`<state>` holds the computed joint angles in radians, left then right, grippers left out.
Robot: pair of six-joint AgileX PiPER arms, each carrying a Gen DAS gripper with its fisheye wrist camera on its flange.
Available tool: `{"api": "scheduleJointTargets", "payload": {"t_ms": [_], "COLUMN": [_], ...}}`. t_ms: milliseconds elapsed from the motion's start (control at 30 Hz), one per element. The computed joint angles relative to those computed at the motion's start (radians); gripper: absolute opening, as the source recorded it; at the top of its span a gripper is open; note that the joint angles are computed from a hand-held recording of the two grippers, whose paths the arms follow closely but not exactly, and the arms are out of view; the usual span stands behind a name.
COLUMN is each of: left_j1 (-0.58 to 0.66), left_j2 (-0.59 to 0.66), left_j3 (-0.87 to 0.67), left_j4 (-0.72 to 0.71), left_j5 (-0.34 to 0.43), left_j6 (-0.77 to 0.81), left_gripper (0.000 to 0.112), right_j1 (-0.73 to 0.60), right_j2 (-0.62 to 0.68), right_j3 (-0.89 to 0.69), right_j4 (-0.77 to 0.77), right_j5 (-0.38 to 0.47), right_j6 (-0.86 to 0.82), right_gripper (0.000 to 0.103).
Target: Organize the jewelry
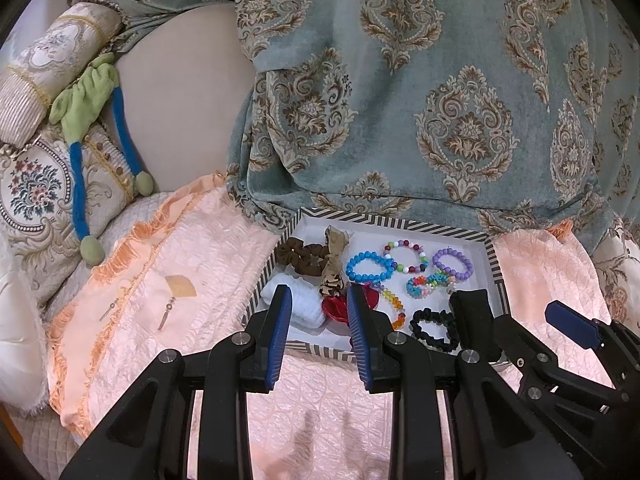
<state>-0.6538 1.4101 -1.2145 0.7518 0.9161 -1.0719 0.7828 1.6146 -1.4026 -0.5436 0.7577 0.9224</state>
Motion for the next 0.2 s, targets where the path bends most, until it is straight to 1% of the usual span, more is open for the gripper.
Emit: {"api": "scheduleJointTargets", "payload": {"t_ms": [200], "left_j1": [0.001], "left_j2": [0.008], "left_j3": [0.017], "left_j4": [0.026], "left_j5": [-0.02], "left_j6": [-0.012], "left_gripper": [0.012], "right_j1": [-0.023], "right_j2": [0.0], "right_j3": [0.02], "right_j4": [0.022], "right_j5": [-0.025], "right_j6": [-0.022], "right_gripper": [0.065]}}
